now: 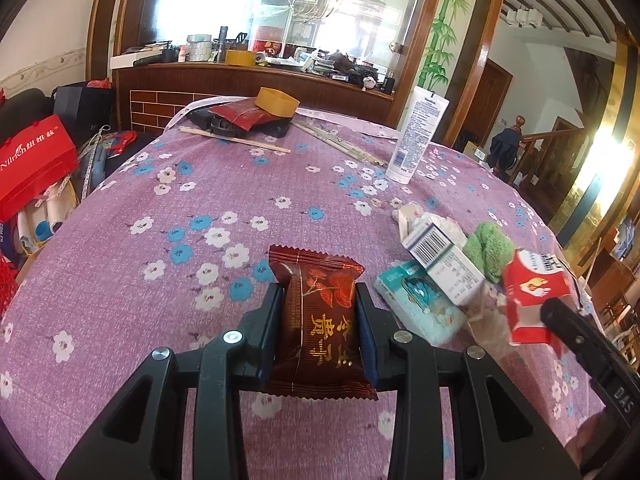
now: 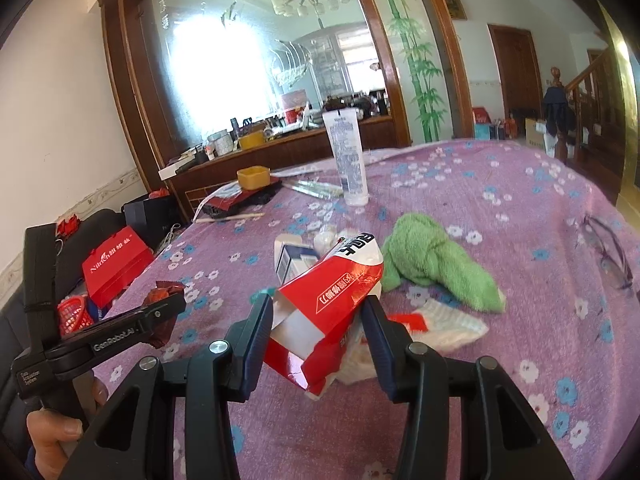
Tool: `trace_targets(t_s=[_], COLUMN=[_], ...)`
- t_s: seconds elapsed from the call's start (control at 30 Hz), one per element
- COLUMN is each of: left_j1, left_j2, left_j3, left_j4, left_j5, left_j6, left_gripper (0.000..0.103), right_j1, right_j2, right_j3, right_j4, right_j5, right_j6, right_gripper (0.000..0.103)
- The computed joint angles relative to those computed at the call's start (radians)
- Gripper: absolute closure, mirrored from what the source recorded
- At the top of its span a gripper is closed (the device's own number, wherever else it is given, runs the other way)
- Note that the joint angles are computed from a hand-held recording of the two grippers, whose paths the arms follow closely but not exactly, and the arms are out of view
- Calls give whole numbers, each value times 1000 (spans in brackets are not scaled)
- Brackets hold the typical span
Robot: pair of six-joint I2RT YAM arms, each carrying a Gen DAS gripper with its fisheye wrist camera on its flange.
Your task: Collect trash
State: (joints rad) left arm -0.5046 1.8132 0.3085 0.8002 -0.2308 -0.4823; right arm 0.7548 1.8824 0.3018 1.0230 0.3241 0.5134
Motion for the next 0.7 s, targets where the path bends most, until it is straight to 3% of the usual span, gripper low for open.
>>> trace_targets(t_s=[0.3,0.7], left_j1=[-66,-54], left_j2=[-128,-268], left_j3=[-126,-211], left_j4=[-16,-56], left_j5=[-65,-76], left_j6=[-26,-37], left_gripper=[70,69], right_j1=[83,169], right_j2=[-110,-174], right_j3=[-51,-31], right_j4=[-59,-156], right_j5=[51,88], right_j6=[16,22], right_gripper=[53,53])
